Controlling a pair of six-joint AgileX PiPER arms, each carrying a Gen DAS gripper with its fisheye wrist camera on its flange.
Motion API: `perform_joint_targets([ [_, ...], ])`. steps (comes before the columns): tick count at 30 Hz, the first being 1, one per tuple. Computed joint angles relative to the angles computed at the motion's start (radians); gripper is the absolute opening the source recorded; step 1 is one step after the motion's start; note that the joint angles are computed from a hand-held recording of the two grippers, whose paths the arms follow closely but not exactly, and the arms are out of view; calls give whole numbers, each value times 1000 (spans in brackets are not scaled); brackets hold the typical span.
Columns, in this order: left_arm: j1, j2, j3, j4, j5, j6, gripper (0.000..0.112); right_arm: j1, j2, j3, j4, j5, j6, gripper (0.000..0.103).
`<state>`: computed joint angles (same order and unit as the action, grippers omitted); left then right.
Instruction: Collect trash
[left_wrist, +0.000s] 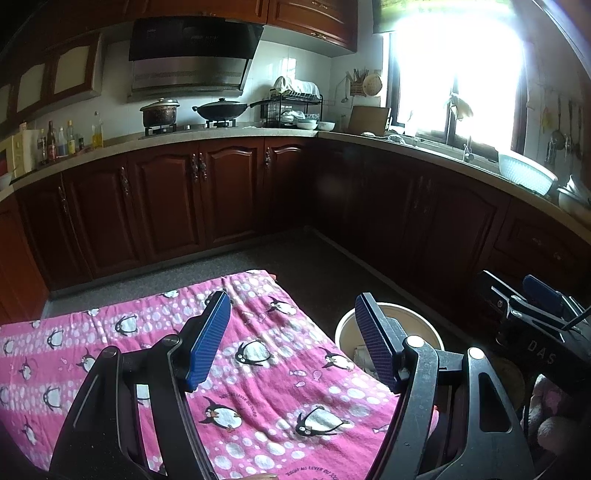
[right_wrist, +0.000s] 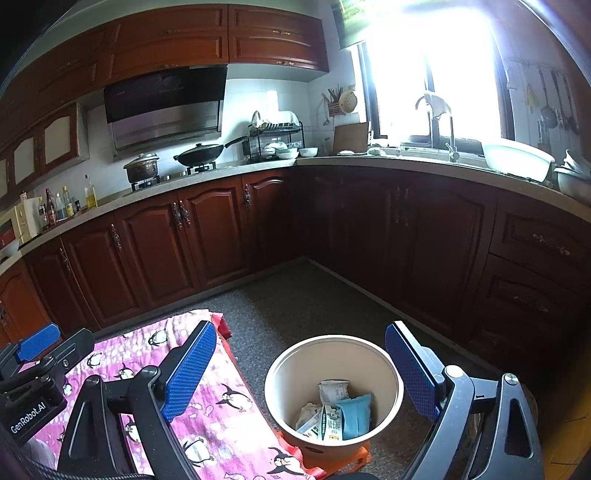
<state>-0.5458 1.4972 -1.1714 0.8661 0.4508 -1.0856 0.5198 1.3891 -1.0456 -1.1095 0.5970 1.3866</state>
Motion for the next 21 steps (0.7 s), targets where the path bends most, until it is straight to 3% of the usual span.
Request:
perform_joint_targets([
  [21, 20, 14, -15, -74, -20, 60, 69, -1, 10, -2, 0, 2, -8, 91],
])
